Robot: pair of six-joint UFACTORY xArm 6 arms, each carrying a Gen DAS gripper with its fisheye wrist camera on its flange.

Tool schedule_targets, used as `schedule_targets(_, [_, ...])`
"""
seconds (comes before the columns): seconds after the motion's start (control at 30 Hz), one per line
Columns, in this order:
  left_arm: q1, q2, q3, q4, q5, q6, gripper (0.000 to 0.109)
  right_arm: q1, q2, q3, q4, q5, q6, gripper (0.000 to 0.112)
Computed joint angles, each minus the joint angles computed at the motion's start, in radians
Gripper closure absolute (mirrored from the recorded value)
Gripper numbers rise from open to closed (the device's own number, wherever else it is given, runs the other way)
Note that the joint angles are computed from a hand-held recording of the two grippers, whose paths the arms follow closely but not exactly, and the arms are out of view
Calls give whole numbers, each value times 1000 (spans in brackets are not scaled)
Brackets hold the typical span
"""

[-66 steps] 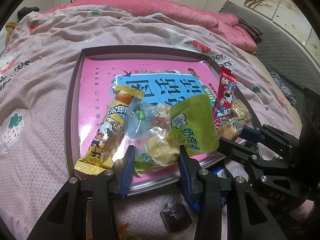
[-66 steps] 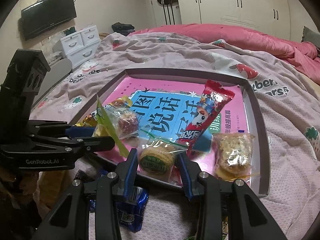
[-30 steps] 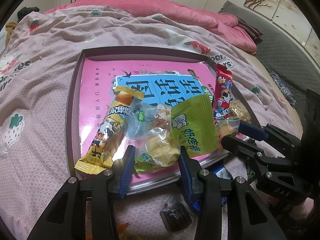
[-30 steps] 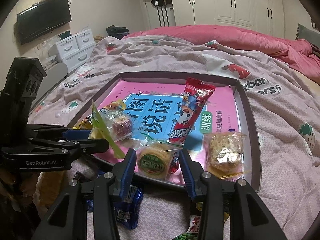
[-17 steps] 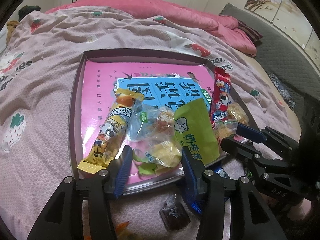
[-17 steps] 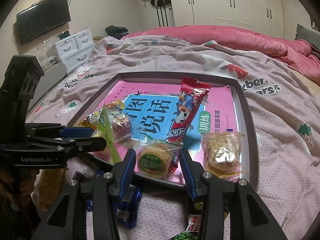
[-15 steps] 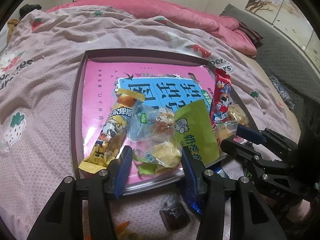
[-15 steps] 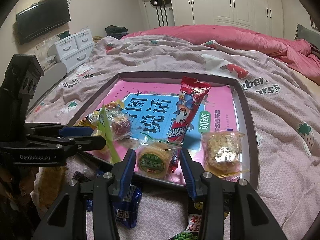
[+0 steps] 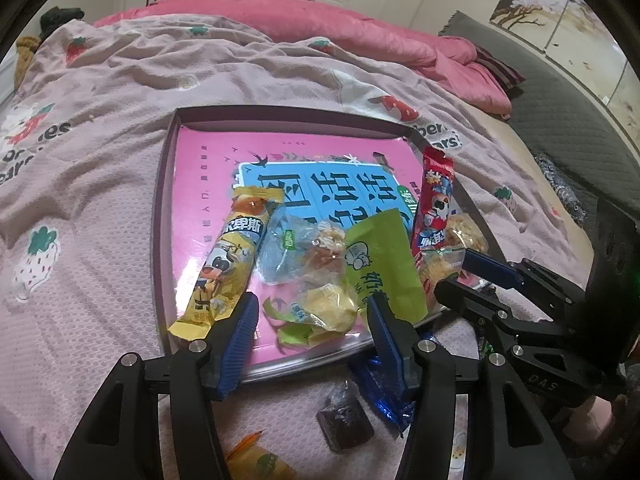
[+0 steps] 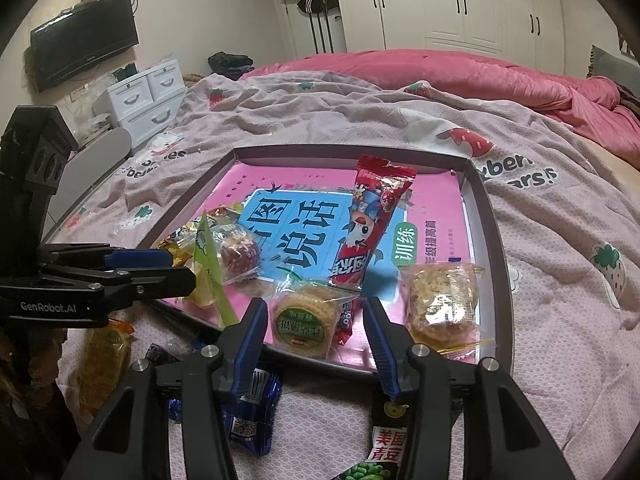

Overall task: Organize snacks
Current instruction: 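Open the left tool to release the green bag while right tool releases the cookie bag, then withdraw both tools from the tray toward the remaining snacks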

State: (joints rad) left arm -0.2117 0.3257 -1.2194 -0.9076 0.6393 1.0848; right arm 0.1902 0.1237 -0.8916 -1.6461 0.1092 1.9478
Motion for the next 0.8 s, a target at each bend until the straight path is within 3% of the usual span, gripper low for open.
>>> schedule_targets(0.8, [-1,-71,63,11,-45,-1,36,17,-53,27,-59,36,68,57])
